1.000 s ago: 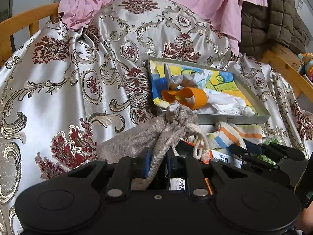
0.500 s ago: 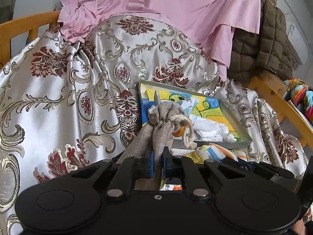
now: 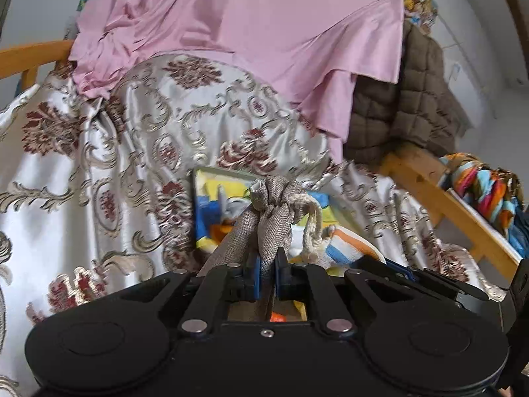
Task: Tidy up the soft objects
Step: 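Carry the beige pouch and striped cloth into the tray and open both tools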
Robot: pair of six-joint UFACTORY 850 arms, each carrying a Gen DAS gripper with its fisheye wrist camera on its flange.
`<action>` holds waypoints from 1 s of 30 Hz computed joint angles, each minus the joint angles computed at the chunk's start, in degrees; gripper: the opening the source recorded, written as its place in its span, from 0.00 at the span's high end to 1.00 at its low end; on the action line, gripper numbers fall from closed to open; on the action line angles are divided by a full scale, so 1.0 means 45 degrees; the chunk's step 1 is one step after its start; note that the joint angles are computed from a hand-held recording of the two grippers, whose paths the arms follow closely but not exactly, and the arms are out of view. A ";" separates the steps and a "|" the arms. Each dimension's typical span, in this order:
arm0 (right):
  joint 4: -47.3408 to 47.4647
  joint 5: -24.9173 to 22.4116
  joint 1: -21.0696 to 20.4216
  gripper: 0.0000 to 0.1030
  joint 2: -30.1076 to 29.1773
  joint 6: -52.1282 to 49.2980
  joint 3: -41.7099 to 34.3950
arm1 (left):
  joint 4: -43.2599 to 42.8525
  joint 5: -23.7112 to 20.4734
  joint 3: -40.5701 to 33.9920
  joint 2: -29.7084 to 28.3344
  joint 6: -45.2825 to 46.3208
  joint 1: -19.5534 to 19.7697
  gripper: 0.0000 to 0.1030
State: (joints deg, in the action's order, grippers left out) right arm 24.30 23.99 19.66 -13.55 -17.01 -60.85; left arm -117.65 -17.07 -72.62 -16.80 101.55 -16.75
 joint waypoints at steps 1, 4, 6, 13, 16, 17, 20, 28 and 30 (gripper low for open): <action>-0.0175 0.0097 0.0008 0.90 0.0053 0.0207 0.0029 | -0.0386 -0.0160 0.0020 0.0006 0.0449 -0.0021 0.92; -0.0543 0.0440 -0.0015 0.90 0.0249 0.0656 0.0157 | -0.1213 -0.0451 0.0020 -0.0014 0.1474 -0.0117 0.92; -0.0619 0.0531 -0.0062 0.90 0.0360 0.0864 0.0175 | -0.1715 -0.0513 -0.0162 -0.0184 0.1947 -0.0186 0.92; 0.0525 0.0596 -0.0150 0.90 0.0423 -0.0567 -0.0129 | -0.4437 -0.0100 -0.1877 -0.1527 0.5098 -0.0707 0.92; 0.1044 0.0393 -0.0353 0.90 0.0356 -0.1077 -0.0551 | -0.4911 0.0129 -0.3043 -0.2401 0.5776 -0.0875 0.92; 0.1234 0.0223 -0.0457 0.90 0.0294 -0.1278 -0.0791 | -0.4923 0.0194 -0.3475 -0.2717 0.5984 -0.0931 0.92; 0.2247 -0.0333 -0.0722 0.90 -0.0127 -0.2597 -0.1748 | -0.4708 0.0213 -0.4718 -0.3623 0.6008 -0.1026 0.92; 0.6746 -0.1624 -0.1192 0.90 -0.2027 -0.7571 -0.4841 | -0.2141 -0.0384 -0.7634 -0.6004 0.1643 -0.0848 0.92; 0.8289 -0.1883 -0.1302 0.90 -0.2589 -0.8885 -0.5621 | -0.0954 -0.0541 -0.8273 -0.6523 -0.0077 -0.0758 0.92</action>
